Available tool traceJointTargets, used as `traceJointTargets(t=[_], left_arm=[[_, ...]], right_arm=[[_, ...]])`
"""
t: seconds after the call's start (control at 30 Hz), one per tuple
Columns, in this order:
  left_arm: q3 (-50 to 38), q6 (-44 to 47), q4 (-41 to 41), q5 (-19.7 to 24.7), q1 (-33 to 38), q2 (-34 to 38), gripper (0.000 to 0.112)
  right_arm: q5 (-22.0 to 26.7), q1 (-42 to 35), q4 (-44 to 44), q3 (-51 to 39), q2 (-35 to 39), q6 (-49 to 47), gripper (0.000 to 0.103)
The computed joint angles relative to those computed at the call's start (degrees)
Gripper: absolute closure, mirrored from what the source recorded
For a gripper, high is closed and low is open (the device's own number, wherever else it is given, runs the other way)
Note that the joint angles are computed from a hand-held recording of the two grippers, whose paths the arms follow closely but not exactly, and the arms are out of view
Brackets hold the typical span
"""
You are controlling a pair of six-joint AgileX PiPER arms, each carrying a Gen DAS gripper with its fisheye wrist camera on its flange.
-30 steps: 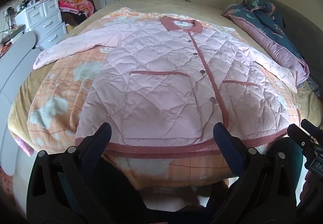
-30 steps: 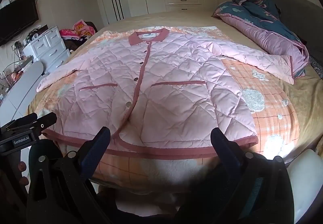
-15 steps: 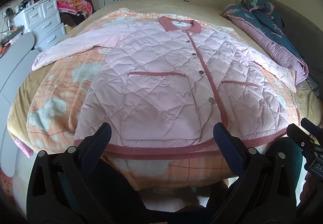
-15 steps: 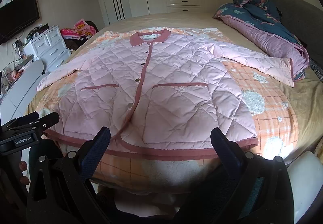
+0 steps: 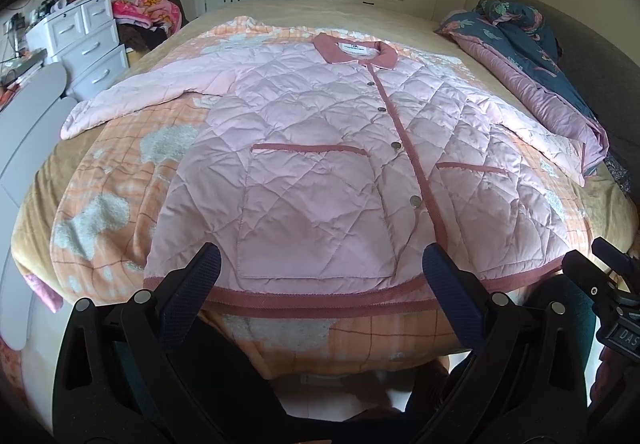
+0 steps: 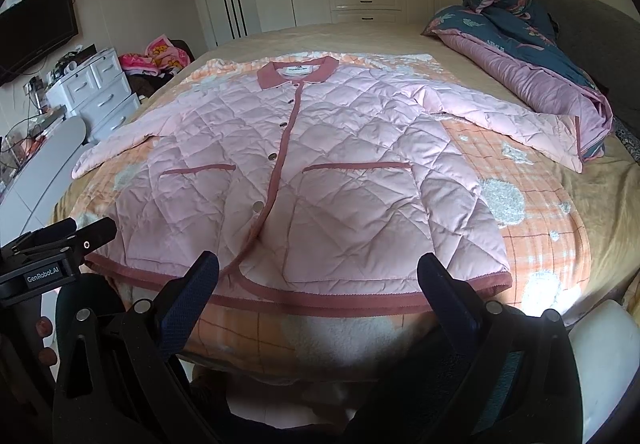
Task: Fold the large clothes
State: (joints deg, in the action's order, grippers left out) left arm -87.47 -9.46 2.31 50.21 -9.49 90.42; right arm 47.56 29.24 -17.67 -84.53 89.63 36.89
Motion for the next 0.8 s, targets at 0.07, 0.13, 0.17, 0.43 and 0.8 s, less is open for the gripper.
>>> traceJointTargets(t=[0.07,0.13,0.17,0.43,0.8], left_arm=[[-0.08,0.14,-0.12,0.02,0.02,0.03,0.018],[-0.15,0.19,-0.23,-0.04,-0.01,0.11,0.018],[-0.38,-0.06,0.0,0.0,-0.25,0.22,0.018],[-1.1,-0.32,-0.24,0.38,-0.58,0.62,0.018],[-1.09,-0.54,-0.35,0.3,-0.85,0.95,0.018]], right_arm=[[-0.06,0.02,-0.17,0.04,0.04,0.09,0.004],[0.01,0.01,-0.14,-0.01,0.03,0.1,0.004],[0.0,0.03,-0.1,-0.04,0.06,0.0,0.004],[0.27,-0.05,0.08,-0.43,0.26,-0.08,0.004],[0.73,-0.11,0.37,-1.2,0.94,-0.22,0.004]])
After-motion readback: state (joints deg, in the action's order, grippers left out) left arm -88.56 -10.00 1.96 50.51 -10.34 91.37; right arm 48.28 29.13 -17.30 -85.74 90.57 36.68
